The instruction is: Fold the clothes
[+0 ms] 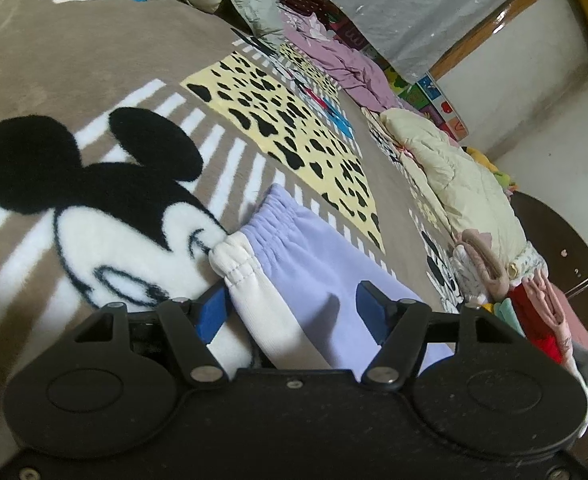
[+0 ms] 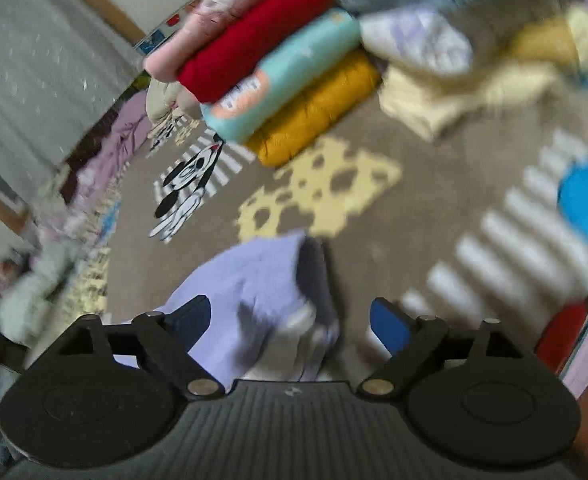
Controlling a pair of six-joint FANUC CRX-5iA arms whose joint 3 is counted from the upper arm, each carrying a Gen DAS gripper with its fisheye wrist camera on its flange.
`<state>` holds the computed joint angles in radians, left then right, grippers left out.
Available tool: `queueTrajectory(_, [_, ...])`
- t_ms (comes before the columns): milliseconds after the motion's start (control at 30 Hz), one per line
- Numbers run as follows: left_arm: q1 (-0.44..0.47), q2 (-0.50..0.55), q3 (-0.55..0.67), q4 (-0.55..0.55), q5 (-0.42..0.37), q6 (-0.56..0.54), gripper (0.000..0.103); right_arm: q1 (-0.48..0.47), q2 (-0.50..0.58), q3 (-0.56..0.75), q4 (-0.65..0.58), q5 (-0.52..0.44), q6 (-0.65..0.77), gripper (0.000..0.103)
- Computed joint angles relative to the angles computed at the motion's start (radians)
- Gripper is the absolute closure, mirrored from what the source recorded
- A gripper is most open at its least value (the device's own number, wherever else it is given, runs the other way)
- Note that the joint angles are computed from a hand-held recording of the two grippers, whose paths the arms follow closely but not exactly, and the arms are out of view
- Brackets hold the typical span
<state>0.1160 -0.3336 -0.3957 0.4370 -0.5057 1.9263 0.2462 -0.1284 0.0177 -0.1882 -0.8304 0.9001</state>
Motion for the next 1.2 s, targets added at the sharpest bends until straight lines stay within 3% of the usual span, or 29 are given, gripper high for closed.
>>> queueTrajectory(167, [-0.008,-0.002,-0.003,-0.016,0.016,0.006,0.035,-0.017,-0.017,-0.040,-0.140,0.024,0.009,0.023])
queueTrajectory(200, [-0.017,0.006,0.014,-0.067,0.017,0.040,0.036,-0.010,-0.022,-0.045,-0.145,0.034,0.009,0.025])
queueTrajectory(267, [-0.037,0.022,0.050,-0.166,0.011,0.104,0.037,0.011,-0.021,-0.054,-0.124,0.055,-0.020,0.036])
queueTrajectory(333, [-0.050,0.031,0.062,-0.209,0.022,0.130,0.038,0.047,-0.026,-0.081,-0.040,0.091,-0.087,0.040])
queueTrajectory(400, [-0.042,0.033,0.050,-0.173,0.029,0.107,0.060,0.066,-0.031,-0.106,0.002,0.132,-0.127,0.046])
queueTrajectory(433, [-0.036,0.034,0.042,-0.145,0.030,0.090,0.068,0.068,-0.029,-0.107,0.002,0.137,-0.124,0.057])
queueTrajectory(467, [-0.031,0.034,0.018,-0.074,0.046,0.033,0.087,0.070,-0.025,-0.106,0.004,0.139,-0.119,0.064])
queueTrajectory(500, [-0.032,0.037,0.009,-0.039,0.054,0.002,0.095,0.072,-0.024,-0.110,0.007,0.143,-0.116,0.068])
queueTrajectory(567, [-0.046,0.039,0.023,-0.083,0.073,0.026,0.097,0.068,-0.026,-0.119,-0.003,0.161,-0.114,0.074])
queueTrajectory(767, [-0.064,-0.057,-0.069,0.049,0.273,-0.078,0.098,0.066,-0.037,-0.102,-0.025,0.204,-0.086,0.081])
queueTrajectory(867, [-0.042,-0.138,-0.089,-0.006,0.311,-0.039,0.098,0.044,-0.030,-0.049,-0.118,0.223,0.022,0.081])
queueTrajectory(967, [0.011,-0.240,-0.104,-0.103,0.299,0.040,0.098,0.004,-0.013,0.030,-0.297,0.214,0.219,0.081])
queueTrajectory(1067, [0.094,-0.358,-0.141,-0.154,0.209,0.086,0.098,-0.045,0.013,0.103,-0.514,0.171,0.428,0.081])
queueTrajectory(1167, [0.218,-0.450,-0.190,-0.054,-0.001,-0.004,0.096,-0.061,0.041,0.140,-0.630,0.100,0.537,0.081])
queueTrajectory(1200, [0.262,-0.446,-0.167,-0.070,-0.128,0.005,0.085,-0.052,0.050,0.140,-0.626,0.073,0.539,0.081])
